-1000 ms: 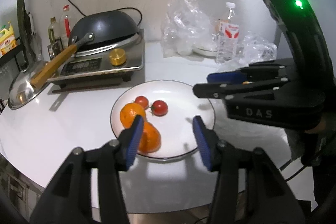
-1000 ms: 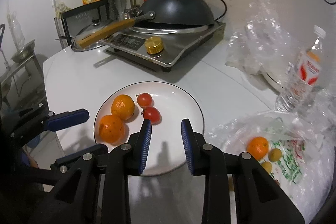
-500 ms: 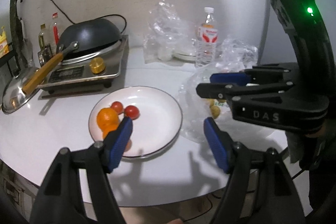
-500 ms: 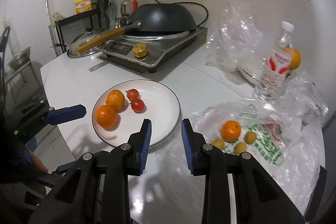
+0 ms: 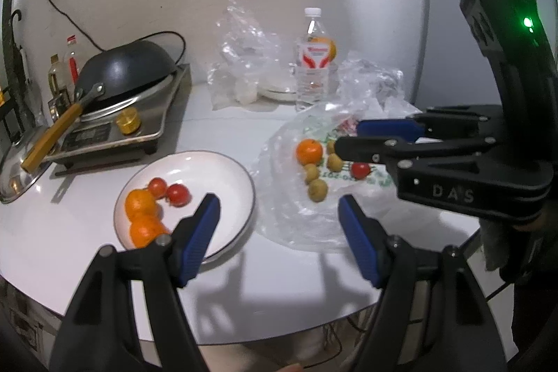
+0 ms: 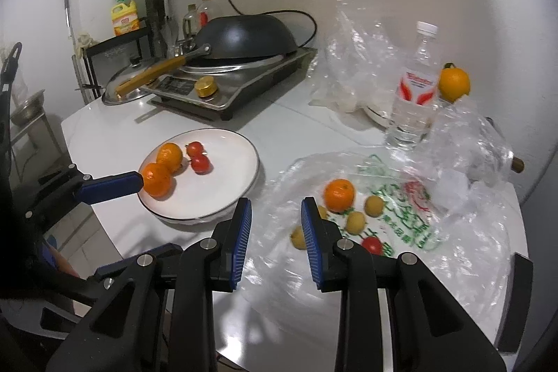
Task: Organize fruits
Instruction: 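Move both open grippers back over the fruit on the plastic bag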
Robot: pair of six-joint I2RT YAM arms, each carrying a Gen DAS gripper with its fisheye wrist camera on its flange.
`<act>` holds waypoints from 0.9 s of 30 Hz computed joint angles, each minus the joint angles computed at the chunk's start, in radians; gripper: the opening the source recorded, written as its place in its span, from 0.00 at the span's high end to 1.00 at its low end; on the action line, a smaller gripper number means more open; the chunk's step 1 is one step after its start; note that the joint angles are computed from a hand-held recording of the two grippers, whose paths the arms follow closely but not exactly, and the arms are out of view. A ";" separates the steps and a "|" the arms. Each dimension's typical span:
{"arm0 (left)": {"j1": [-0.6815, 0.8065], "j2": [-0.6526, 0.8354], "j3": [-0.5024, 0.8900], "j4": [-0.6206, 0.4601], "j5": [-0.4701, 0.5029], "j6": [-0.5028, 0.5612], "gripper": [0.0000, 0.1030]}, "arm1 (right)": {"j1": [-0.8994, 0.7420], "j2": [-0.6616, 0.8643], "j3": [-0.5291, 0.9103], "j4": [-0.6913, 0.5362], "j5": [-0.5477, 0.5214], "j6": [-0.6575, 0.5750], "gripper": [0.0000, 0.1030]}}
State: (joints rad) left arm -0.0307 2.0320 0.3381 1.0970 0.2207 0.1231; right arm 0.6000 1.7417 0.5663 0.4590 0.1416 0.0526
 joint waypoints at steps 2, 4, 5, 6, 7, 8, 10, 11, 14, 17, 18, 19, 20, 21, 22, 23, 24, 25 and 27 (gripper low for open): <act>-0.032 -0.003 0.009 -0.013 -0.023 -0.013 0.30 | -0.024 -0.017 -0.024 0.012 -0.012 -0.008 0.70; -0.054 -0.003 0.018 -0.023 -0.038 -0.018 0.30 | -0.055 -0.033 -0.048 0.025 -0.028 -0.016 0.70; -0.069 -0.003 0.024 -0.031 -0.048 -0.021 0.30 | -0.067 -0.039 -0.057 0.030 -0.035 -0.019 0.70; -0.085 -0.002 0.031 -0.039 -0.058 -0.023 0.30 | -0.085 -0.045 -0.069 0.037 -0.045 -0.025 0.70; -0.098 -0.001 0.039 -0.047 -0.067 -0.025 0.30 | -0.099 -0.047 -0.077 0.044 -0.053 -0.030 0.69; -0.113 0.000 0.048 -0.057 -0.076 -0.028 0.30 | -0.113 -0.048 -0.085 0.050 -0.062 -0.034 0.70; -0.143 0.006 0.071 -0.078 -0.097 -0.036 0.30 | -0.142 -0.051 -0.098 0.059 -0.080 -0.043 0.69; -0.153 0.009 0.080 -0.086 -0.103 -0.038 0.30 | -0.158 -0.051 -0.103 0.065 -0.091 -0.048 0.69; -0.185 0.023 0.119 -0.121 -0.127 -0.045 0.31 | -0.200 -0.042 -0.112 0.081 -0.120 -0.061 0.69; -0.213 0.041 0.155 -0.148 -0.144 -0.050 0.30 | -0.244 -0.030 -0.115 0.092 -0.153 -0.075 0.69; -0.221 0.047 0.166 -0.157 -0.149 -0.051 0.30 | -0.256 -0.021 -0.116 0.099 -0.162 -0.079 0.69; -0.228 0.055 0.176 -0.161 -0.155 -0.053 0.30 | -0.267 -0.011 -0.113 0.104 -0.170 -0.082 0.69; -0.233 0.060 0.186 -0.170 -0.157 -0.054 0.30 | -0.278 -0.003 -0.111 0.106 -0.178 -0.086 0.69; -0.238 0.068 0.199 -0.179 -0.160 -0.056 0.30 | -0.286 0.002 -0.111 0.109 -0.185 -0.089 0.69; -0.241 0.075 0.210 -0.187 -0.163 -0.057 0.30 | -0.297 0.008 -0.108 0.109 -0.193 -0.094 0.69; -0.246 0.083 0.223 -0.197 -0.167 -0.058 0.31 | -0.308 0.017 -0.105 0.112 -0.201 -0.098 0.69; -0.249 0.093 0.240 -0.209 -0.169 -0.058 0.30 | -0.314 0.024 -0.102 0.112 -0.206 -0.099 0.69; -0.252 0.102 0.254 -0.220 -0.171 -0.058 0.30 | -0.321 0.032 -0.099 0.114 -0.211 -0.101 0.69; -0.256 0.118 0.280 -0.238 -0.175 -0.059 0.30 | -0.337 0.049 -0.088 0.113 -0.224 -0.106 0.69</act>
State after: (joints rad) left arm -0.2866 2.1498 0.6181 0.8592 0.0458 0.0642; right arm 0.2632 1.7910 0.4786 0.5719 -0.0824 -0.0539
